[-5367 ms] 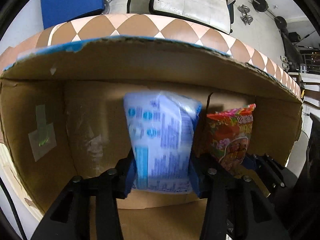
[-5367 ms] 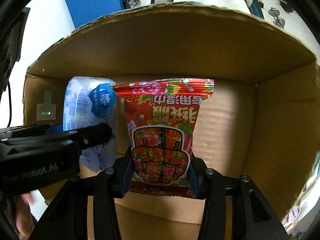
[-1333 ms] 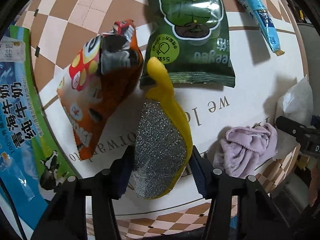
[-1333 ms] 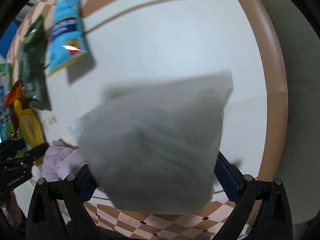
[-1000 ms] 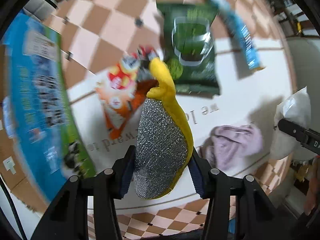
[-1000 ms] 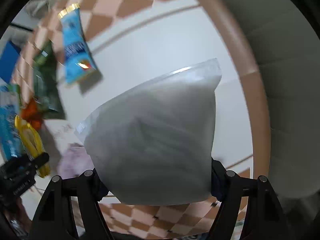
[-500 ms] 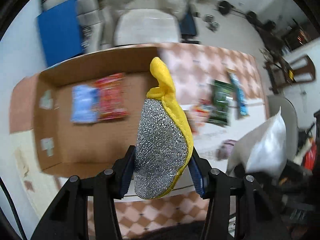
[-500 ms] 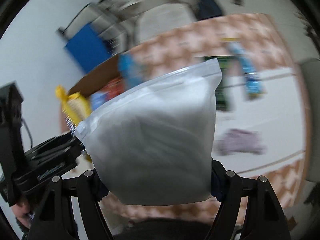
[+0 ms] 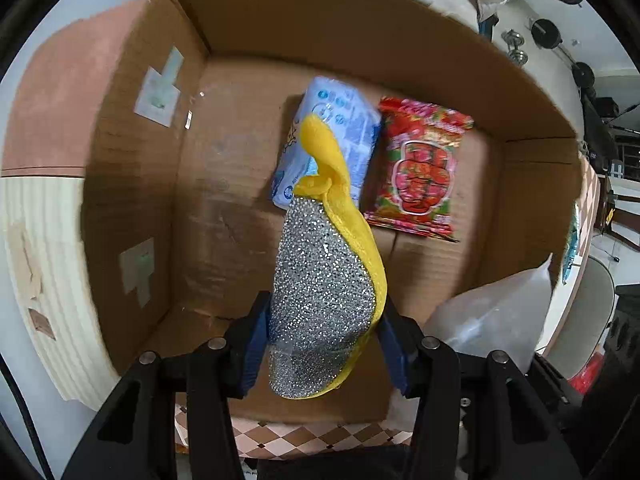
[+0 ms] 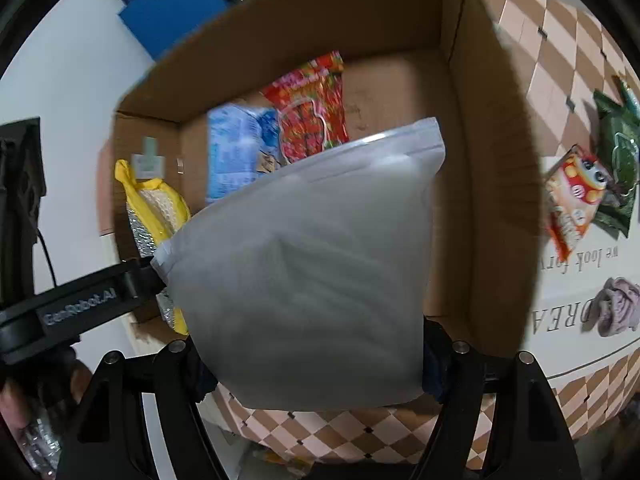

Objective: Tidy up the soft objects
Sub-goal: 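Lower the scrubber and white bag into the box and release both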

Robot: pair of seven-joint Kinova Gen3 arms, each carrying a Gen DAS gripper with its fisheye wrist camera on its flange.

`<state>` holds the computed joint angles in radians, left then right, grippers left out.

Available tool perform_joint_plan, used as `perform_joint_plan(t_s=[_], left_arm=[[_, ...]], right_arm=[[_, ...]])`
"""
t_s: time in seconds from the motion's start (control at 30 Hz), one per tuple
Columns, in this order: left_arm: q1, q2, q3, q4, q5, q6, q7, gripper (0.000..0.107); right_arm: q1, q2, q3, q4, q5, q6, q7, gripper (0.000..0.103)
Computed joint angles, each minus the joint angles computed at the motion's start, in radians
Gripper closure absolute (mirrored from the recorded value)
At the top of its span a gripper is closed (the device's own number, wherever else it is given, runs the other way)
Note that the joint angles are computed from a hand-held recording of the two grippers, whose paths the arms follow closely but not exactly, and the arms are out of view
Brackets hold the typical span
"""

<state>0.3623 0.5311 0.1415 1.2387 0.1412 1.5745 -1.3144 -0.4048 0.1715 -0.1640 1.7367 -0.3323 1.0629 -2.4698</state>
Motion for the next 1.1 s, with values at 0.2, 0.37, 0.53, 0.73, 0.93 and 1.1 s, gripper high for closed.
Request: perform_joint_plan(t_s=[0.2,0.37,0.53,0.73,0.93,1.1], left_arm=[[-0.026,0.069,0.003,0.006,0.013,0.019,-0.049,0.058],[-0.025,0.073,0.006,0.020,0.014,0.033,-0.084,0.054],[-0.020,0.015,-0.004,0.047,-0.002,0.013,-0.086,0.044],[-0.014,-0.119,-0.007,0.105,-0.021,-0.031,-0.062,0.044],[-0.001,-0.265,-0.007,0.175,-0.104,-0.099,-0.039,0.044],[0.053,-0.334,0.021,0.197,-0.187,-0.141,0.034,0.038]], right_arm=[[0.033,0.074,-0.006,0.043,-0.065,-0.042,0.088,0.022],[0.032,0.097,-0.008,0.007,-0.064,0.011,0.146,0.003],[0.002,0.080,0.000,-0.057,0.001,0.084,0.123,0.002],[-0.057,0.043,0.005,-0.136,0.129,0.200,0.024,0.002],[-0.099,-0.050,-0.012,-0.120,0.224,0.246,-0.067,0.000],[-0.140,-0.109,-0.051,-0.120,0.306,0.277,-0.157,0.000]])
